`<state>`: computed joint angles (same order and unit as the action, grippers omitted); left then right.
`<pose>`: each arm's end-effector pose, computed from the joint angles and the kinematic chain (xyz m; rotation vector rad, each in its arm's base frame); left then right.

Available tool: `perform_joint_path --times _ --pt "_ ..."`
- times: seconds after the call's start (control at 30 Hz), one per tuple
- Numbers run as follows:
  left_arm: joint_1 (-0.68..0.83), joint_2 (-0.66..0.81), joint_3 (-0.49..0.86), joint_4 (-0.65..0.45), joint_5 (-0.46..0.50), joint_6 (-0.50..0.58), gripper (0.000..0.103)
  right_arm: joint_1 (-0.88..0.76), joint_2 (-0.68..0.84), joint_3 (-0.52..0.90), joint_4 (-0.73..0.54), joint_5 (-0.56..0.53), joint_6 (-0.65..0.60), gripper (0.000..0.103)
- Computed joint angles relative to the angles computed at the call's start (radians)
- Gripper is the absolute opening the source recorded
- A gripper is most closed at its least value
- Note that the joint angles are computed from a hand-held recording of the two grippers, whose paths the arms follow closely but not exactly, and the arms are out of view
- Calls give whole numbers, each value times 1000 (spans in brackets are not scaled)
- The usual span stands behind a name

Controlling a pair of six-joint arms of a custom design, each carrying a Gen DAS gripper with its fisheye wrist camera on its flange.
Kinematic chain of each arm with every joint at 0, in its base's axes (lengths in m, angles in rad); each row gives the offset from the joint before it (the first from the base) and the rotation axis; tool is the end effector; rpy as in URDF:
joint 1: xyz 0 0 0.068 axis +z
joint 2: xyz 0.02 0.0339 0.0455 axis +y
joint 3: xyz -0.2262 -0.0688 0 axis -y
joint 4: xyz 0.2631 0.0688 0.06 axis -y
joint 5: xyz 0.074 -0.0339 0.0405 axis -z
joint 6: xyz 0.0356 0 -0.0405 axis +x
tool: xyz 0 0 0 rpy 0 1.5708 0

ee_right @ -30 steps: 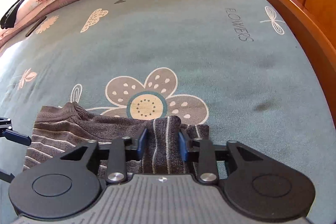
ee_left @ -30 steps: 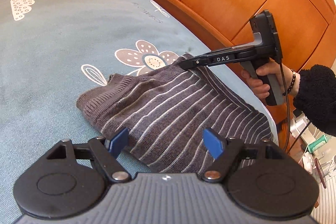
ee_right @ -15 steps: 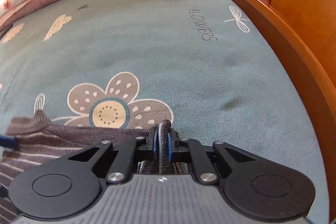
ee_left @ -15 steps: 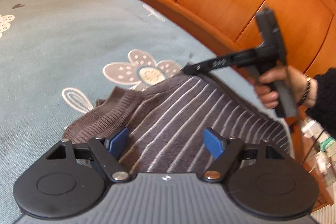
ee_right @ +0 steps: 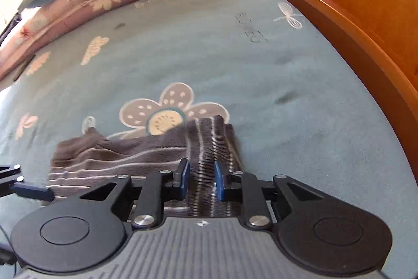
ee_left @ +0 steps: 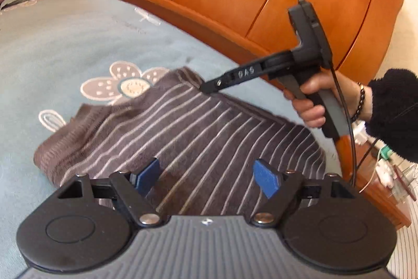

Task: Fold clothes

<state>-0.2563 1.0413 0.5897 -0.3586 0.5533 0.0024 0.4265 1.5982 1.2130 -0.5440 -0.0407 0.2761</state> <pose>0.2279 -0.0791 0.1723 0.5665 2.2914 -0.7793 0.3255 0.1495 0.2086 -0.2073 2.5235 0.3379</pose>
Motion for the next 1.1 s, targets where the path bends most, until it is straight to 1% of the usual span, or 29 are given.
perform_joint_path --times 0.07,0.1,0.17,0.27,0.33,0.4,0.47,0.53,0.57,0.6,0.63,0.7,0.77,0.83,0.87,0.97,1.03,1.07,1.1 --pt "-21 5 -4 14 -36 -16 78 -37 -20 -42 25 13 85 23" --pt "-18 -15 0 5 -30 -22 78 -58 -44 -60 27 10 136 22" --pt "-14 -54 9 -12 -20 -33 78 -74 -166 -136 40 -9 175 22" --pt "-61 -114 14 -62 -22 -11 78 -54 -338 -206 -24 -44 179 22" --pt "-113 -135 7 -85 -21 6 78 -24 -410 -241 -73 -86 173 23" --pt "-180 -148 -13 -102 -25 6 78 6 -449 -285 -101 -92 169 23" --pt "-242 -139 -34 -106 -56 -5 79 11 -477 -343 -121 -57 194 23" --pt "-301 -121 -31 -140 -123 -32 77 -38 -566 -452 -101 -41 260 14" --pt "-316 -154 -42 -151 -132 -45 77 -65 -612 -474 -119 -30 296 15" --pt "-330 -187 -51 -165 -139 -56 78 -93 -658 -493 -140 -20 328 20" --pt "-340 -213 -46 -188 -133 -59 78 -107 -722 -510 -167 -12 338 20" --pt "-373 -246 -19 -241 -135 -60 78 -127 -839 -518 -236 -42 343 20" --pt "-418 -267 -7 -290 -133 -58 78 -110 -907 -505 -302 -74 336 20" --pt "-455 -267 -4 -322 -136 -68 79 -66 -934 -494 -350 -99 319 23" --pt "-470 -260 -7 -332 -139 -76 79 -37 -937 -497 -366 -96 312 26" --pt "-503 -275 -30 -355 -162 -105 78 18 -910 -522 -410 -4 315 27" --pt "-523 -297 -48 -370 -181 -123 78 20 -894 -531 -475 129 392 27" --pt "-528 -324 -49 -383 -184 -124 78 7 -931 -541 -495 157 422 27" --pt "-533 -351 -50 -396 -187 -125 78 -5 -1005 -558 -515 158 445 27"
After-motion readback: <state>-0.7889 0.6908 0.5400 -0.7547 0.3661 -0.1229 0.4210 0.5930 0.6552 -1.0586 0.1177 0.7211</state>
